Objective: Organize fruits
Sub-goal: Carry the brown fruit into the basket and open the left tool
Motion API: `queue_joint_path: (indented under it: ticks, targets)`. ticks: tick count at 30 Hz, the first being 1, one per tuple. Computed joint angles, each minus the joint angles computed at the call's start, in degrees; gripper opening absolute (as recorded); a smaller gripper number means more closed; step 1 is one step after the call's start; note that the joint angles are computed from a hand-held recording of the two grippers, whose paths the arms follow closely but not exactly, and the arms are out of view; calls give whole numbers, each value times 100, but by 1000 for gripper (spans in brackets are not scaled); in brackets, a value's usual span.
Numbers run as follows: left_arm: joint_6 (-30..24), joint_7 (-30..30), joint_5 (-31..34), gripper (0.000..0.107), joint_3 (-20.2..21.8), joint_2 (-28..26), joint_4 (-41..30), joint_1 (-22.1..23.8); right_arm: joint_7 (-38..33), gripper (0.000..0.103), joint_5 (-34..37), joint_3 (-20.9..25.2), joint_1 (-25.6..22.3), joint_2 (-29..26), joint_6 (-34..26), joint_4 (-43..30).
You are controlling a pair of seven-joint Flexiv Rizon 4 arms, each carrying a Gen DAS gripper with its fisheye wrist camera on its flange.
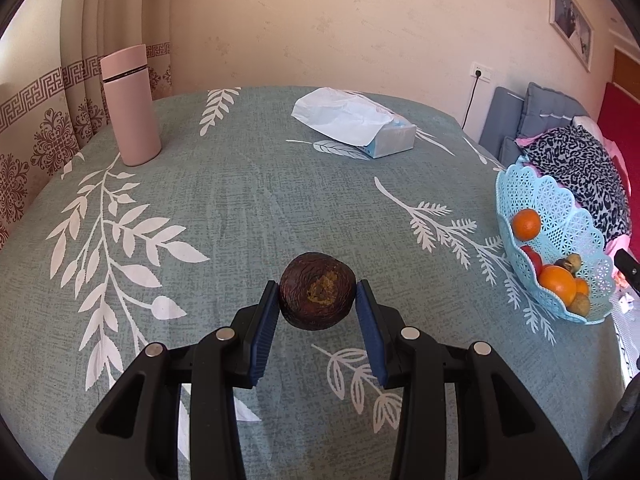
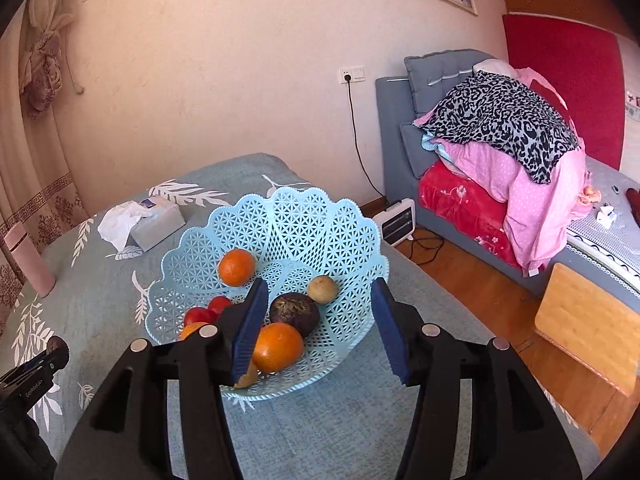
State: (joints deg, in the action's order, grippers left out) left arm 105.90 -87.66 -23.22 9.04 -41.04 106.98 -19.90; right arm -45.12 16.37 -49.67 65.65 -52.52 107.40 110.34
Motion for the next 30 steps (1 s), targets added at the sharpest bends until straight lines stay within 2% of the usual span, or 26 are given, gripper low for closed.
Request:
queue_joint_path:
  ticks: [2,4,6,8,14,18,27,30]
  targets:
    - [-56,11,45,40,-92,16,-19,74,47,62,128,-140,105,-107,55,94]
    - [-156,3,75,40,-144,31,-59,116,101,63,250,-205,150,-179,108,183]
    - [-263,-9,129,40,-195,44,-117,157,155,64,328,-169,110,-188,131,227]
    - [-337,-25,204,40,-232,52,-181,174,269,69,428,-138,62,-209,145,249]
    - [-634,-35,434,40,-135,2,-558,-31,294,70,564,154,-171,-151,446,298]
    - [-802,5,649,40,-345,-33,-864,21,115,78,734,287,-219,-176,672,267]
    - [-1098,227,1024,40,-1006,-325,-1637,244,-207,79,1136,739,-502,-8,836,140]
    - [-1281,293,1072,40,-1087,-473,-1912,212,-305,79,1226,833,-563,29,861,110]
